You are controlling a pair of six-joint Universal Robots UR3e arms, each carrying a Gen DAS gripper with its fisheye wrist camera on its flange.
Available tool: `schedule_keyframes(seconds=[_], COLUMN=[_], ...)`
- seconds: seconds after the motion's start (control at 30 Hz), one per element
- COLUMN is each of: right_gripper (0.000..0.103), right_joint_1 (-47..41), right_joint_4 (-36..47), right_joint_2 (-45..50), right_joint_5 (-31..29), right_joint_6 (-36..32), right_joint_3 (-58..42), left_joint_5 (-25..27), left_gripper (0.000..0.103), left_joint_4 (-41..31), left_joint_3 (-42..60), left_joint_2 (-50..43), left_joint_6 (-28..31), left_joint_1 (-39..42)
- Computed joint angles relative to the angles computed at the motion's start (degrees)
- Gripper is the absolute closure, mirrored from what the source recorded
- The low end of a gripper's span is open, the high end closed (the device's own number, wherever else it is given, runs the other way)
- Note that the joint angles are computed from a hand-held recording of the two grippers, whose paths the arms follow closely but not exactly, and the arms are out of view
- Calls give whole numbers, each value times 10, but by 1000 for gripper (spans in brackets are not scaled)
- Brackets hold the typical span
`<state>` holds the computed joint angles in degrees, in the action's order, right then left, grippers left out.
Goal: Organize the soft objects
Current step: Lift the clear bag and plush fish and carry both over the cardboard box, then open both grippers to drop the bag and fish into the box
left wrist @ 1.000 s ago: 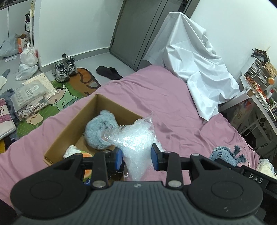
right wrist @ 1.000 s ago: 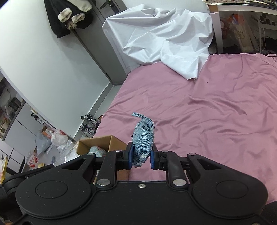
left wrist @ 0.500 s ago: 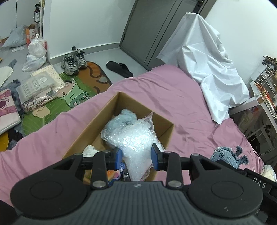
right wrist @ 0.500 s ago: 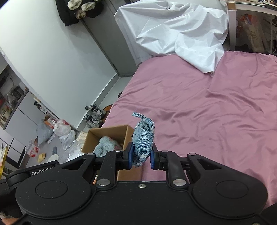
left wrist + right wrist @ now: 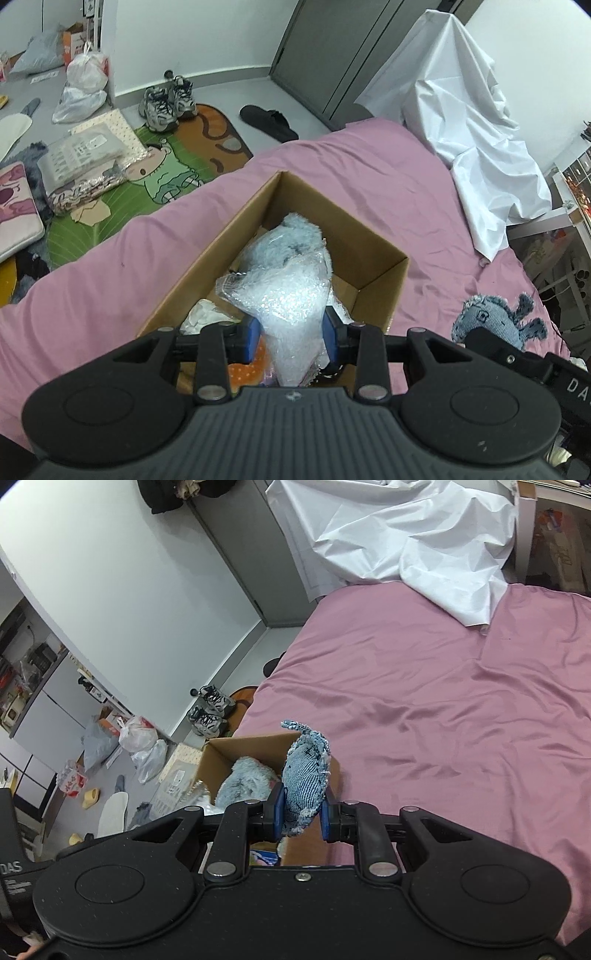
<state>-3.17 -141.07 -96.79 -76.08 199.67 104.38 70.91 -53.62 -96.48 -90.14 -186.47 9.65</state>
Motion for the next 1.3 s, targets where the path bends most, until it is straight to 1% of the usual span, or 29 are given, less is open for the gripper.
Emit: schedule_keyframes(seconds=[0.1,0.2,0.57,0.63,0.67,0.73,0.77,0.83,0.87,0.93,0.97,1.07,1.1,1.13,1.17,1.23,1.3], right_gripper=[84,84,83,78,78,65,63,58,57,54,54,50,48,45,44,37,34], right_joint_1=[15,31,55,52,51,48,47,46,46,46,46,42,41,40,37,30,21], right_joint_4=[-3,-6,-11,-8,-9,-14,-16,-14,-12,-6,-6,-2,2,5,7,8,12], right_joint_2=[23,45,100,107,108,106,104,99,96,88,83,68,62,55,47,28,8], right_joint_5=[-5,-10,0,14,16,19,16,13,11,4,3,4,3,2,1,2,5], right_joint_6=[7,15,33,29,30,34,37,40,43,46,47,46,45,43,42,38,33], right_joint_3=[-20,-39,-81,-88,-89,-87,-86,-84,-83,-80,-76,-63,-59,-55,-49,-33,-18], left_joint_5=[-4,4,3,3,3,5,6,14,17,24,27,34,40,47,52,57,61], left_gripper=[70,70,67,66,66,65,64,58,57,49,48,35,29,26,25,22,21], left_joint_4=[-4,0,-14,-19,-21,-28,-30,-32,-33,-38,-41,-51,-53,-57,-61,-74,-90], left_joint_3=[1,-2,7,7,9,12,13,17,19,26,29,42,45,50,54,62,68], left_joint_2=[-6,-5,2,4,5,8,9,13,14,14,16,17,18,18,18,18,20], left_joint_6=[1,-3,7,10,11,14,15,14,14,13,14,20,22,25,29,37,41], left_joint_1=[6,12,30,32,32,33,33,32,31,28,26,19,15,11,8,4,2])
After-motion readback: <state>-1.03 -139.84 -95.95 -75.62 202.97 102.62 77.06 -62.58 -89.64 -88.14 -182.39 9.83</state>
